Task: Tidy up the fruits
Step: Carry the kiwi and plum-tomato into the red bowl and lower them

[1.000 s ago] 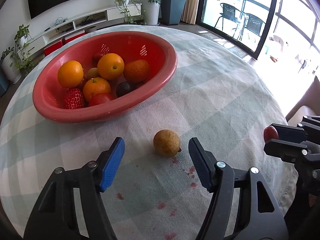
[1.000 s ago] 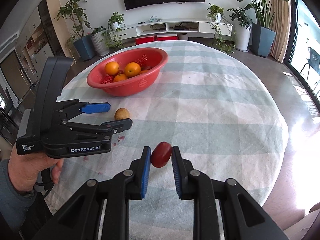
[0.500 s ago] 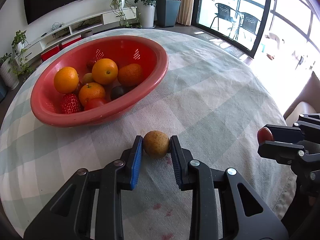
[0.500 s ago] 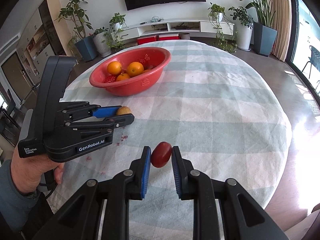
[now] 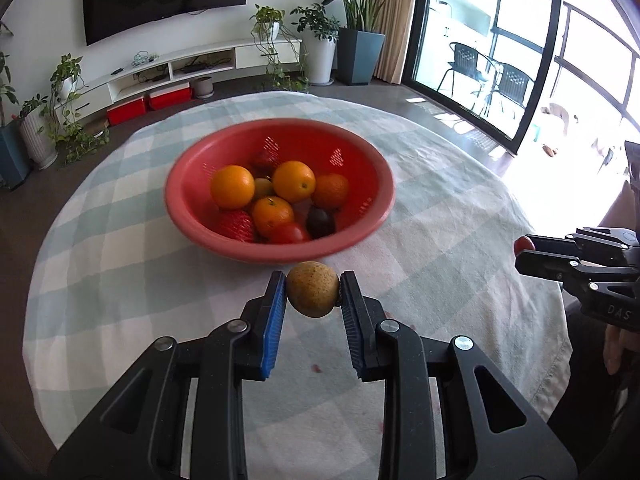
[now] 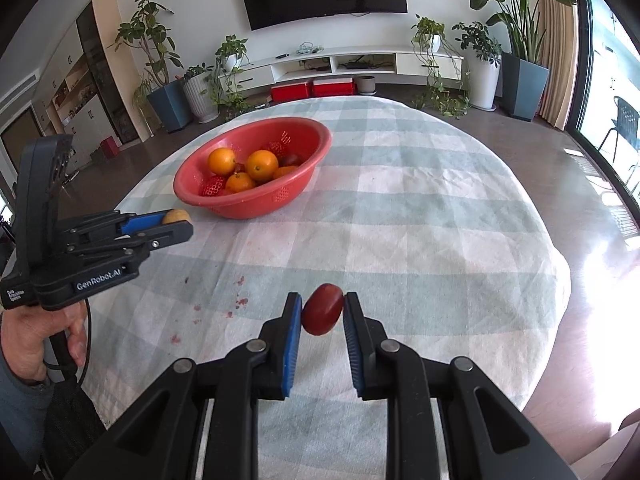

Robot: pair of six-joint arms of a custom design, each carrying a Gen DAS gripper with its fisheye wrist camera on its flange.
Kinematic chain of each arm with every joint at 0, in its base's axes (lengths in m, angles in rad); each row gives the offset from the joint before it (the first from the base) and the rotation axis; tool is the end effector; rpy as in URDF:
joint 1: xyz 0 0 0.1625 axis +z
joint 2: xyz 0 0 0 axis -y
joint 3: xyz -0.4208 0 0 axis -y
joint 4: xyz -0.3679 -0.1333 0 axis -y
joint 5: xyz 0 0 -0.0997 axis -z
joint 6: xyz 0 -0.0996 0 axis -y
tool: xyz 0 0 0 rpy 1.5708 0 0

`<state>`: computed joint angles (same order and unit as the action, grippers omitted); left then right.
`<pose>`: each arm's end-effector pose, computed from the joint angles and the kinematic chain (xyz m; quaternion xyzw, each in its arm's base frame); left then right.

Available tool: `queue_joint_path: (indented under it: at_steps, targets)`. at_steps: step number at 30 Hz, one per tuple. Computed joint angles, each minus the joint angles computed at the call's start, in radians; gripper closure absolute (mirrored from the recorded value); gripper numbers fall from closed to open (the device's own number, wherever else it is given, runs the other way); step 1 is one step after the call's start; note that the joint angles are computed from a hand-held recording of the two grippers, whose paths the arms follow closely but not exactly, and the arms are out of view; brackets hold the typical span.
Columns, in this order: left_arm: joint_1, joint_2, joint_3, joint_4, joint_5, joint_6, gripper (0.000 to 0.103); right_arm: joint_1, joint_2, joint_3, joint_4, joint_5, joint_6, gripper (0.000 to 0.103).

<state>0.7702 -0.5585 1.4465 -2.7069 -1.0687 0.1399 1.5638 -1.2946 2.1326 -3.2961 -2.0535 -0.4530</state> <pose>-0.3813 -0.6224 0.0399 0.4081 0.8708 -0.1933 0.1943 0.0836 -0.4928 0.3155 0.0939 -0.8780 0.3566 0.3052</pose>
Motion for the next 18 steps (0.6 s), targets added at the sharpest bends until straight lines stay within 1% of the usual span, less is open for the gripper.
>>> queue_joint_path:
  at_steps: [2, 6, 10, 13, 15, 18]
  targets:
    - [0.006, -0.006, -0.023, 0.004, 0.014, 0.012, 0.077, 0.014, 0.005, -0.033, 0.013, -0.006, -0.017, 0.08]
    - [0.017, 0.0, -0.095, 0.016, 0.032, 0.042, 0.077, 0.038, 0.025, -0.124, 0.071, 0.006, -0.042, 0.08]
    - [0.033, 0.033, -0.198, 0.064, 0.022, 0.052, 0.077, 0.068, 0.079, -0.237, 0.141, 0.01, -0.065, 0.08]
    - [0.041, 0.078, -0.285, 0.114, 0.013, 0.061, 0.077, 0.082, 0.137, -0.329, 0.208, 0.018, -0.085, 0.08]
    - [0.044, 0.101, -0.318, 0.136, 0.007, 0.063, 0.077, 0.084, 0.181, -0.395, 0.261, 0.016, -0.084, 0.08]
    - [0.051, 0.126, -0.336, 0.15, -0.003, 0.06, 0.077, 0.072, 0.232, -0.483, 0.347, 0.028, -0.047, 0.08]
